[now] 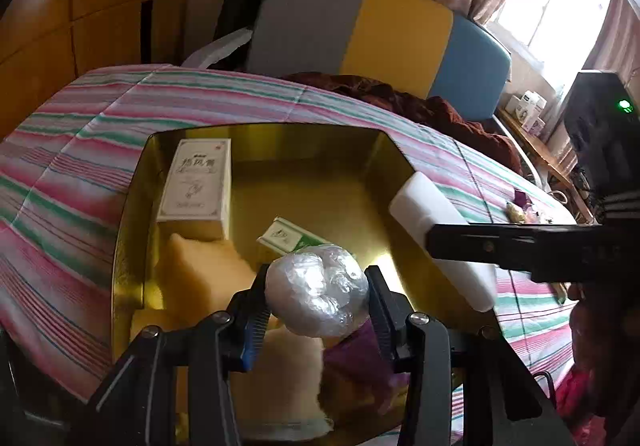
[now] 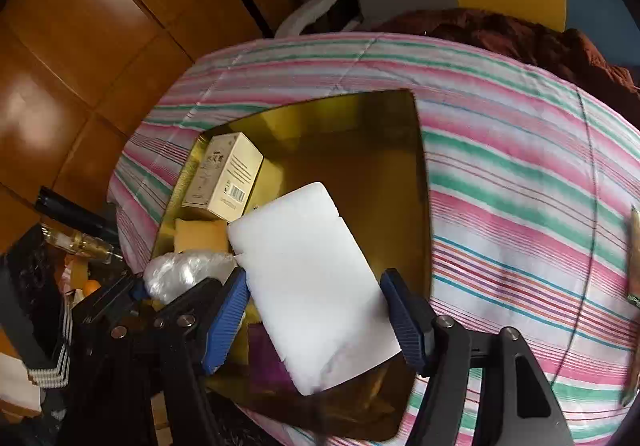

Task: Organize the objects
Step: 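Open the right gripper over the tray while the left gripper releases the cotton ball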

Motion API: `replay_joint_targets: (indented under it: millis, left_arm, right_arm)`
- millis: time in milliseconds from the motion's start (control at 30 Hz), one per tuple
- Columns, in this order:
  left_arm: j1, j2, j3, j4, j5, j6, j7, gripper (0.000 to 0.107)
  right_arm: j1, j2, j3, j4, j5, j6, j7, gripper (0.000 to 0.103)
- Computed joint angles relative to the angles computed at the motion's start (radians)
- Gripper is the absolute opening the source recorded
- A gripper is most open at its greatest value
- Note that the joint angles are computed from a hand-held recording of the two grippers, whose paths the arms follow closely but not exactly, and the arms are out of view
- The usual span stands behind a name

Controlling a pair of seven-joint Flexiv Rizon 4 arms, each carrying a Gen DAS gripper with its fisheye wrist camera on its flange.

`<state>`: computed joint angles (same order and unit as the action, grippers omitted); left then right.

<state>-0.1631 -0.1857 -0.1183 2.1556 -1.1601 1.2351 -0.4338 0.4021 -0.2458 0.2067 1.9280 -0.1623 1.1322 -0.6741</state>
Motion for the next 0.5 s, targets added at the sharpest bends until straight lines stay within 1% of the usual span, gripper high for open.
replay_joint_targets:
  millis: [100,133,233,300,333,400,500]
  left_arm:
    - [-0.001,-0.006,-0.003,0.002,-0.006,-0.001,0.008,0.047]
    - [-0.004,-0.007,-0.006,0.003,-0.01,0.006,0.017,0.047]
    - [-0.01,-0.007,-0.007,0.008,-0.003,0.008,0.022,0.057]
    - [-0.013,-0.003,-0.011,0.012,-0.019,0.016,0.029,0.067]
    - [-0.016,0.001,-0.014,0.015,-0.039,0.029,0.042,0.069]
    - [-0.024,0.004,-0.014,0.016,-0.061,0.051,0.056,0.075]
    - [-0.03,0.013,-0.01,0.012,-0.088,0.069,0.061,0.076]
  right_arm:
    - [0.002,-0.019,-0.005,-0.017,-0.002,-0.023,0.008,0.069]
    - [0.004,-0.024,-0.009,-0.019,-0.007,-0.027,0.016,0.07]
    - [0.006,-0.027,-0.022,-0.013,-0.028,-0.037,0.043,0.072]
    - [0.001,-0.022,-0.018,-0.008,-0.024,-0.037,0.045,0.075]
    - [0.003,-0.018,-0.021,-0.002,-0.033,-0.039,0.053,0.078]
    - [0.008,-0.009,-0.027,0.008,-0.058,-0.042,0.07,0.08]
    - [0.011,0.003,-0.033,0.031,-0.09,-0.011,0.1,0.081]
